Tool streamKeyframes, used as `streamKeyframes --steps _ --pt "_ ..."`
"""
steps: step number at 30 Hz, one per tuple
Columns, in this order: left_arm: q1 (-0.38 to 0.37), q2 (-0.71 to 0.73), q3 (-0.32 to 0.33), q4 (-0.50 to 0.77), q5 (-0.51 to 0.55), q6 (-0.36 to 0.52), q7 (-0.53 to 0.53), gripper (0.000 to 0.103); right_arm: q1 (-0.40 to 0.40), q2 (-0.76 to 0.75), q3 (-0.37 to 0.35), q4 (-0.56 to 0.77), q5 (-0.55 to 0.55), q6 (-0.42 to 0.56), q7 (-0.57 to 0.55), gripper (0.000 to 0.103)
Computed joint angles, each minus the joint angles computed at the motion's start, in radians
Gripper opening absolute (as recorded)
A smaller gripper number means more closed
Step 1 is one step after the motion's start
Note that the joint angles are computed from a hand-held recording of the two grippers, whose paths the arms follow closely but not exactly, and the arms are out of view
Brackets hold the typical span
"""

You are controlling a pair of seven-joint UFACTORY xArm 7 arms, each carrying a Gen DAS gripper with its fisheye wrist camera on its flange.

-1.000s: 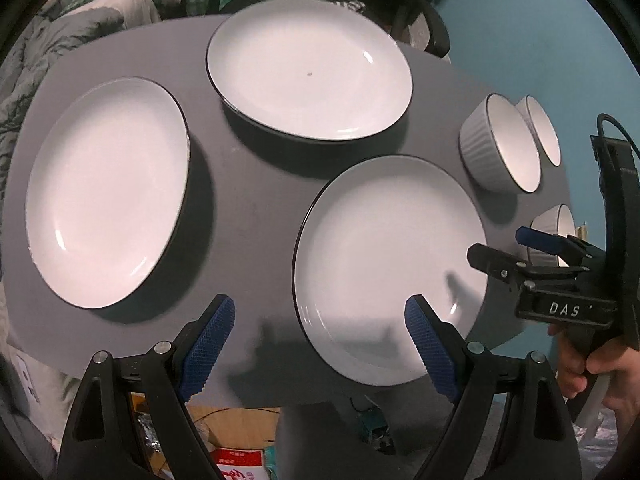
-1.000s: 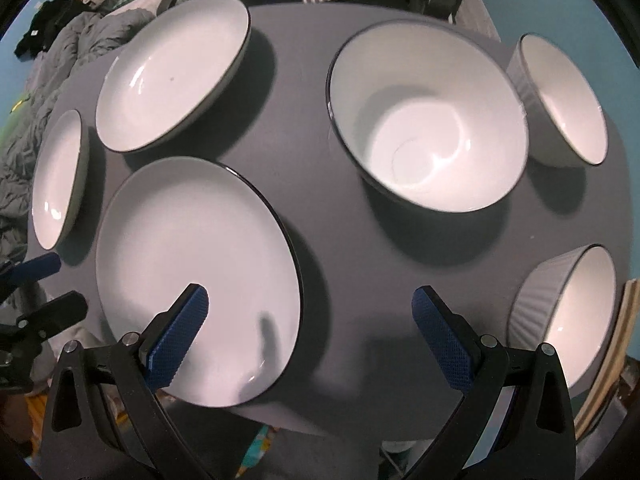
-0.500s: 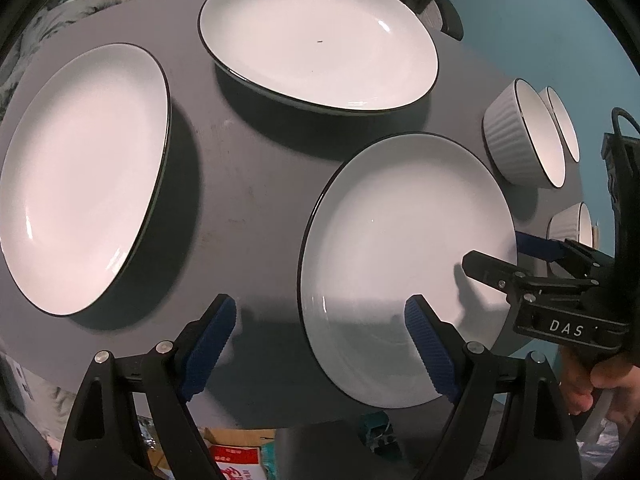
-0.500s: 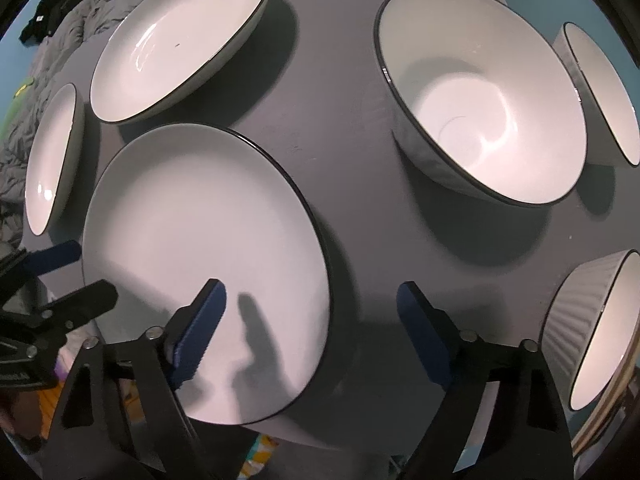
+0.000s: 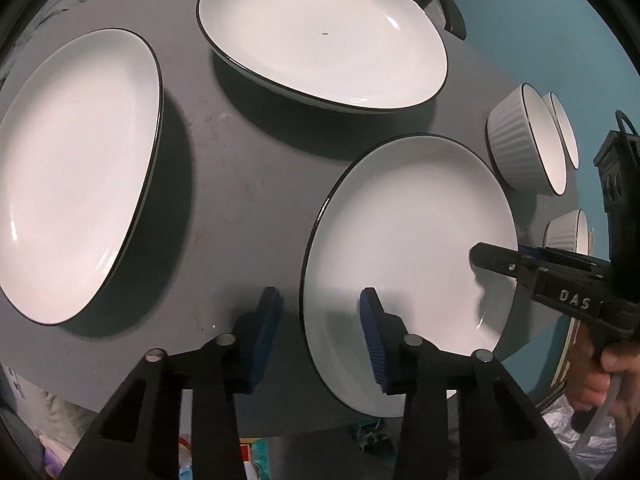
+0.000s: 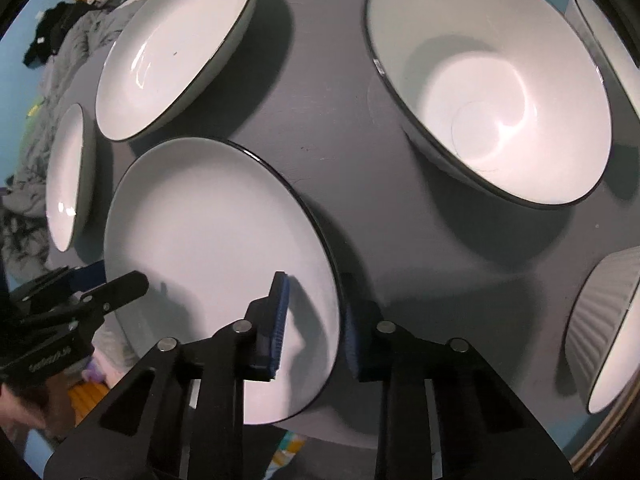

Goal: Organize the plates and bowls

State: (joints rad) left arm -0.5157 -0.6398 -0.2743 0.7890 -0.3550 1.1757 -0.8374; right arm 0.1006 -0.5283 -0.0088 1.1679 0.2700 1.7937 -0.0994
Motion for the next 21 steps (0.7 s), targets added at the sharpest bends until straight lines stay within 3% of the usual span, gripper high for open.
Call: streamKeyframes --steps 3,7,13,21 --pt "-0.002 0.009 0.009 -0.001 -0.008 0.007 0.01 0.031 -0.004 0.03 -0.03 0.019 0.025 0.021 -0.03 0.026" --pt "-0.004 0.028 0.004 0.006 -0.009 -0.007 0.016 0.03 -0.015 0.057 -0.052 0.044 0.044 0.054 -0.081 0.026" --pt "-0.007 0.058 0.003 0.03 0.005 0.002 0.043 0.03 -0.032 0.047 -0.044 -0.008 0.069 0.016 -0.125 0.026" --pt "0.0 0.075 0.005 0.044 0.001 0.013 0.035 0.031 -0.073 0.086 -0.093 -0.013 0.091 0.021 -0.205 0.026"
